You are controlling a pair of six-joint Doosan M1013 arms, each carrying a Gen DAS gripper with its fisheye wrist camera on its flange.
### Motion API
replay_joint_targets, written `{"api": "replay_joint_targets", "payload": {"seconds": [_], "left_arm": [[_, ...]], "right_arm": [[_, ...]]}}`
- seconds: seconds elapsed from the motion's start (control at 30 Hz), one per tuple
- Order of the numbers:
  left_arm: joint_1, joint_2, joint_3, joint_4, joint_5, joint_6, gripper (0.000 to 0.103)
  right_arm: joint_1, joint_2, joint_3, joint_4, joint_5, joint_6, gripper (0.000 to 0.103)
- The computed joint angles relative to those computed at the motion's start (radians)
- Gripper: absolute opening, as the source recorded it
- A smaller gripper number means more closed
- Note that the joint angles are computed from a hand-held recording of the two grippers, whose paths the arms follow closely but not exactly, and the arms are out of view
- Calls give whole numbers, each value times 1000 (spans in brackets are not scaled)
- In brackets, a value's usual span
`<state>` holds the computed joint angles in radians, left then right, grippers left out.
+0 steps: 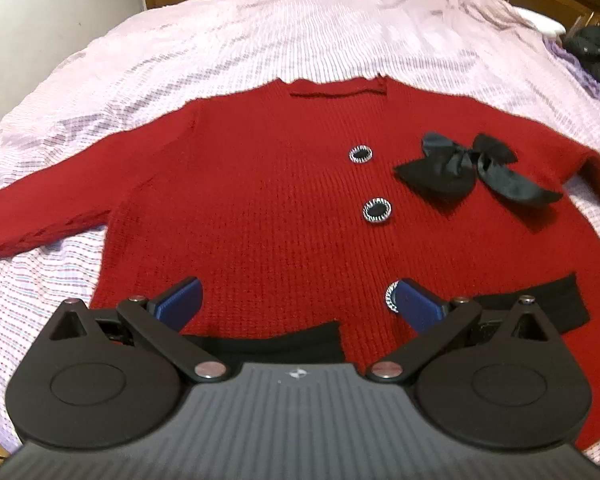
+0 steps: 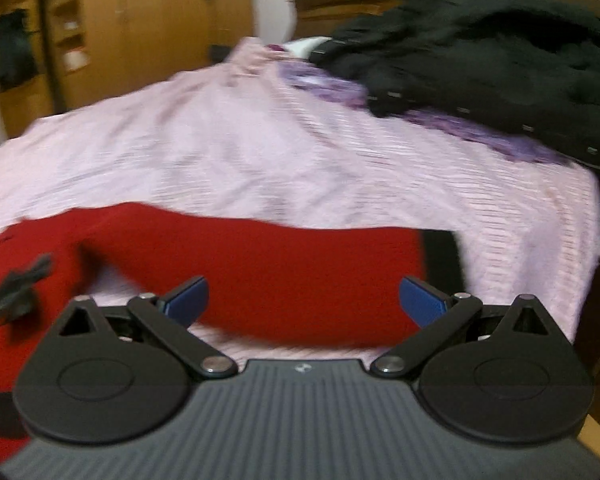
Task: Fold small clothes
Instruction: 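Move the right gripper to the black cuff of a cardigan sleeve, then grasp the black sleeve cuff with the right gripper and lift it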
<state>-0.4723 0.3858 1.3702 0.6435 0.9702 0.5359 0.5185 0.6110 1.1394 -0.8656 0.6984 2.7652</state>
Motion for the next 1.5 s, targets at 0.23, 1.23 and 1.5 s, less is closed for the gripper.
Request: {"api": "replay_joint_targets", "payload": {"seconds": [0.23, 1.23, 1.5], "left_arm": [[10, 29, -20, -49, 23, 35, 103], [14, 48, -22, -22, 20, 5, 103], [21, 28, -11, -40, 17, 41, 103]], "right_arm": [[-51, 24, -9, -6, 106, 60, 103], [-90, -64, 111, 82, -205, 72, 17], [-82, -91, 105, 114, -310, 53, 14]]}}
